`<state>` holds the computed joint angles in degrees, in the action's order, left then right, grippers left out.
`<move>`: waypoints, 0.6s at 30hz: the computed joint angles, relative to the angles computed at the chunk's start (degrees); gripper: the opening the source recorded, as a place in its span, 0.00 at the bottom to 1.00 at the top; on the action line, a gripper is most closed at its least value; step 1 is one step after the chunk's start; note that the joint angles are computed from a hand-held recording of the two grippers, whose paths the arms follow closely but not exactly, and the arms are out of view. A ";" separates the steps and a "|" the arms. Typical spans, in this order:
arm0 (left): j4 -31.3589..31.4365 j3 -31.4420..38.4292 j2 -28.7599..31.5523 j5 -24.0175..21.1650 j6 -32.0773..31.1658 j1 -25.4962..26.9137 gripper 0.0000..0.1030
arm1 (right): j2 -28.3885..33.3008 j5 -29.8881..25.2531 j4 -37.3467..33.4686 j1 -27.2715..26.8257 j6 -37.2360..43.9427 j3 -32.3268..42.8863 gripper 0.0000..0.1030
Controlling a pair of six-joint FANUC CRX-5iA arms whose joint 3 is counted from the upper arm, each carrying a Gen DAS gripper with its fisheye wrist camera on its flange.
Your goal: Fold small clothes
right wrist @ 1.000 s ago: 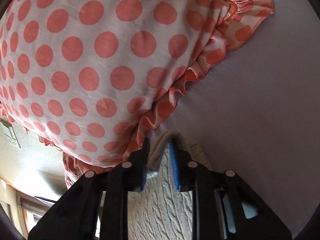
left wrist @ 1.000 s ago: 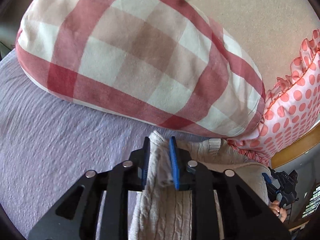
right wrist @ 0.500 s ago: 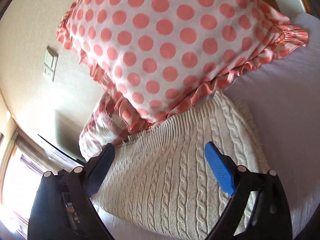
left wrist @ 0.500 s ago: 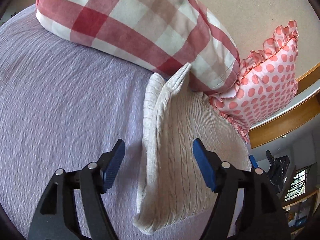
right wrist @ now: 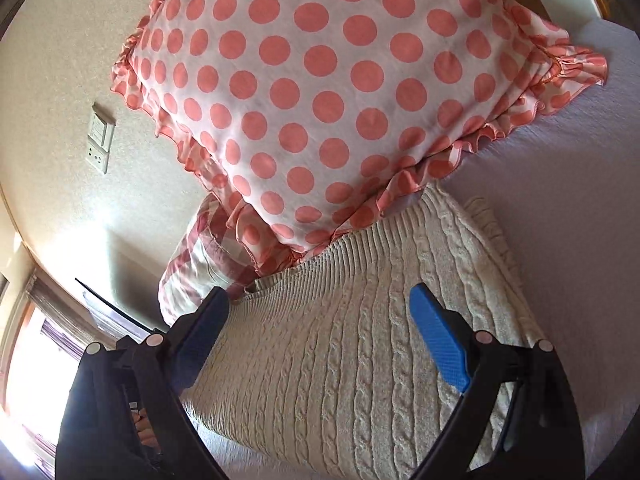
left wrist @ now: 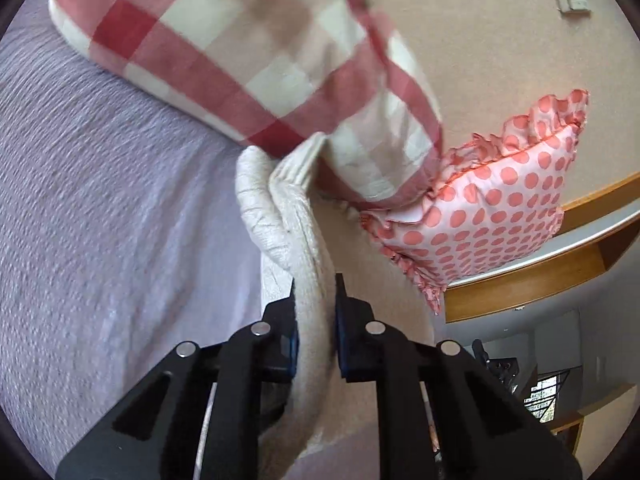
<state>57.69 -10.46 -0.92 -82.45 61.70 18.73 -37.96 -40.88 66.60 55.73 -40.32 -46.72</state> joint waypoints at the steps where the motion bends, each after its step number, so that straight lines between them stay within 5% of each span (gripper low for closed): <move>1: 0.82 1.03 -0.65 0.14 0.37 -1.75 0.13 | -0.32 -2.97 1.43 1.20 -0.43 0.14 0.91; 4: 2.18 4.35 -2.04 2.19 2.53 -9.77 0.13 | -1.55 -12.01 4.90 4.58 -1.63 0.13 0.91; 10: 2.29 7.57 2.60 11.97 7.10 -34.06 0.17 | -7.31 -20.93 4.31 7.42 -3.55 -2.83 0.91; 15: 2.81 10.35 7.88 9.27 4.02 -42.71 0.17 | -12.11 -23.98 -0.72 7.88 -1.92 -4.23 0.91; 18: 1.58 7.89 2.25 10.41 -2.46 -39.98 0.55 | -14.58 -16.18 -1.02 4.88 0.53 -5.07 0.90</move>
<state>59.27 -2.56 1.33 -72.03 59.25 -21.25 -52.54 -57.06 65.58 60.61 -39.78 -51.79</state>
